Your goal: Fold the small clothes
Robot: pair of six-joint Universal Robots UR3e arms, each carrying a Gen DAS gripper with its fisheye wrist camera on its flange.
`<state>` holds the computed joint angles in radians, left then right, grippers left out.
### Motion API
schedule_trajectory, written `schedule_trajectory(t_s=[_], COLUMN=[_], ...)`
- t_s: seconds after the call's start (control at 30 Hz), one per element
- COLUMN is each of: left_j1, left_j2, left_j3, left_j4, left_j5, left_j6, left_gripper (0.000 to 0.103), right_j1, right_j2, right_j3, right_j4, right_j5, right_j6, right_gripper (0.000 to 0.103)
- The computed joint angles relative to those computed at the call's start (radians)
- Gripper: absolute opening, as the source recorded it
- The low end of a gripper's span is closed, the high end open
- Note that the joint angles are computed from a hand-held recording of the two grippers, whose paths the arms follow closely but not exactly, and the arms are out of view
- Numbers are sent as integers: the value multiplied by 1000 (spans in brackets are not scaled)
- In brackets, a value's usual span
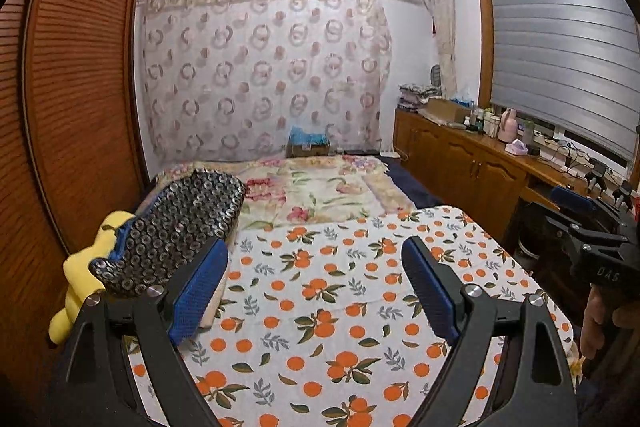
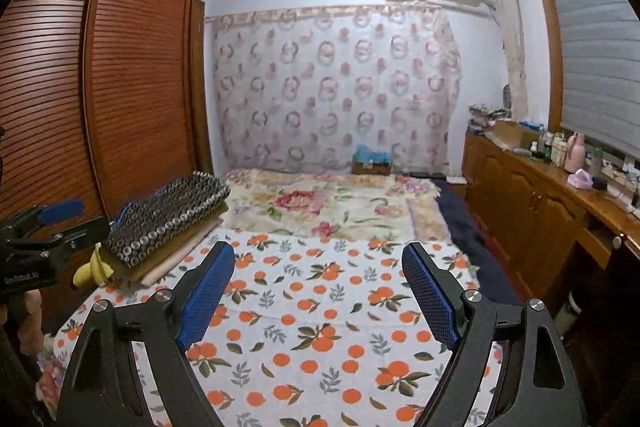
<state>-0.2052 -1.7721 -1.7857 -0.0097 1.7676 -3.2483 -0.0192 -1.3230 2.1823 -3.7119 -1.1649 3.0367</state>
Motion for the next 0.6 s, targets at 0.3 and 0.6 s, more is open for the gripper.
schedule_trajectory(t_s=[0.3,0.6], left_j1=[-11,-15], left_j2=[13,16], left_j3=[-22,-22], left_j4=[24,18], left_j5=[27,34], left_j6=[12,10], left_gripper=[89,89], right_j1=[40,20], right_j2=[117,110], right_j3=[-19,-39], right_j4=[-124,-90], right_j5=[-51,-32], right_j6=[14,14], right_gripper=[87,87])
